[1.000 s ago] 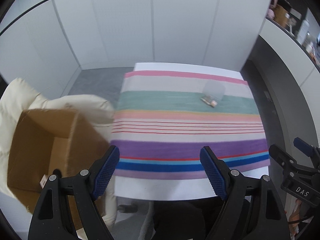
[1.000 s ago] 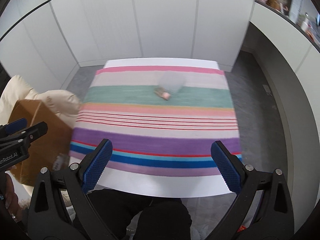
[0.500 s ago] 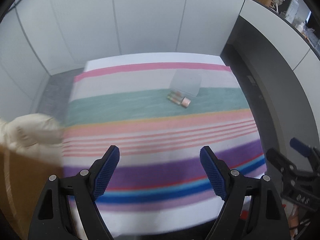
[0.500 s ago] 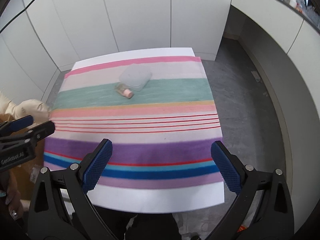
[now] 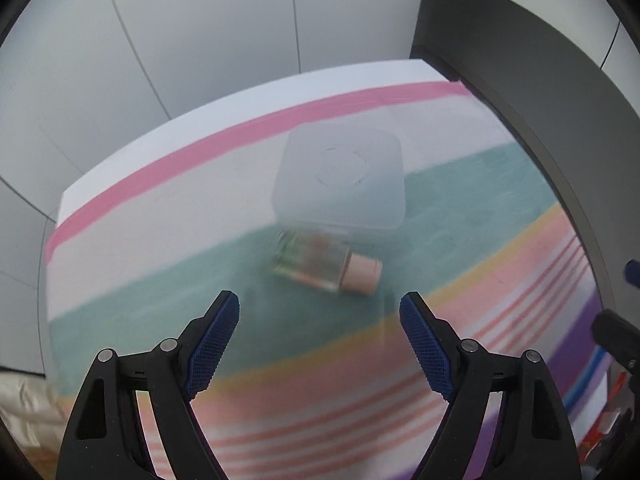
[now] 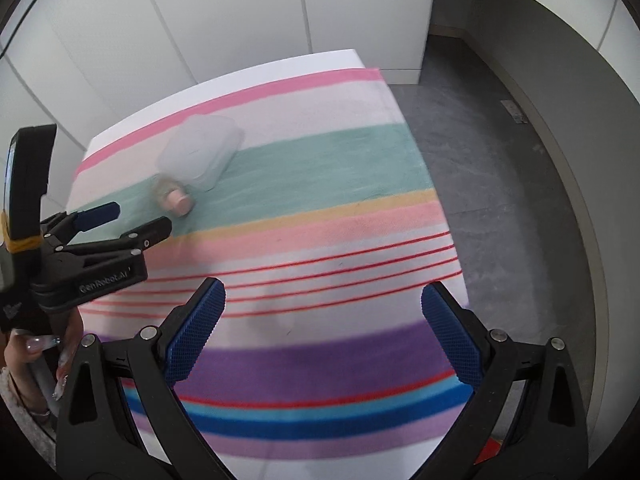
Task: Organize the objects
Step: 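Grasp the small glass jar with the left tool while the right tool grasps the frosted square lid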
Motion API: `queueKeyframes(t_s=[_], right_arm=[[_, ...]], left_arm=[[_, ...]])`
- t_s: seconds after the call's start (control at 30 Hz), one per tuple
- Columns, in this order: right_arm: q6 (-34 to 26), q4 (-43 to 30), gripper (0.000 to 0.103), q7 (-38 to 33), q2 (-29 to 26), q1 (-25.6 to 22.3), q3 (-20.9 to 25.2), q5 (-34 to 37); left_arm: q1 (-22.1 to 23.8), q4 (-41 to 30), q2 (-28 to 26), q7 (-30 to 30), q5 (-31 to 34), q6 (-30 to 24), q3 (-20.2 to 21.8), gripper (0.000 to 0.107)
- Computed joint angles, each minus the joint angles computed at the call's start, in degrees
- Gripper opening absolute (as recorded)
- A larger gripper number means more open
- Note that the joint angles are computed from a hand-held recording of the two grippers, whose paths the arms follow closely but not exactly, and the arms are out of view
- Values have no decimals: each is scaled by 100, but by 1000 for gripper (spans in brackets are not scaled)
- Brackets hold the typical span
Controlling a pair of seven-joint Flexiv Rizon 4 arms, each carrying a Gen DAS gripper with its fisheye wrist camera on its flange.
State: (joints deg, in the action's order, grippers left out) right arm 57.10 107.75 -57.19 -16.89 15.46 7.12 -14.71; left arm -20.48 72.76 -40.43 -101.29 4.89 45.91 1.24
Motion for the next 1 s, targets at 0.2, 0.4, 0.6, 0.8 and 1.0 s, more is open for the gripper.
queueKeyframes(t_s=[0.2, 0.4, 0.6, 0.8, 1.0], right_arm=[[178, 21, 100, 179, -132, 43, -66, -171], [173, -285, 100, 104, -394, 88, -61, -188], [351, -1236, 100, 205, -1096, 318, 50, 78], [31, -2566, 100, 823, -2132, 674, 70, 585], [-526, -3130, 103, 1265, -2606, 1132, -302, -9]], left_arm=[[76, -198, -353, -27, -40, 453, 8, 62], [178, 235, -142, -232, -385, 795, 34, 62], [130, 391, 156, -1324, 10, 317, 602, 62], [516, 832, 458, -1838, 118, 213, 531, 62], [679, 962, 566, -1803, 263, 228, 447, 62]])
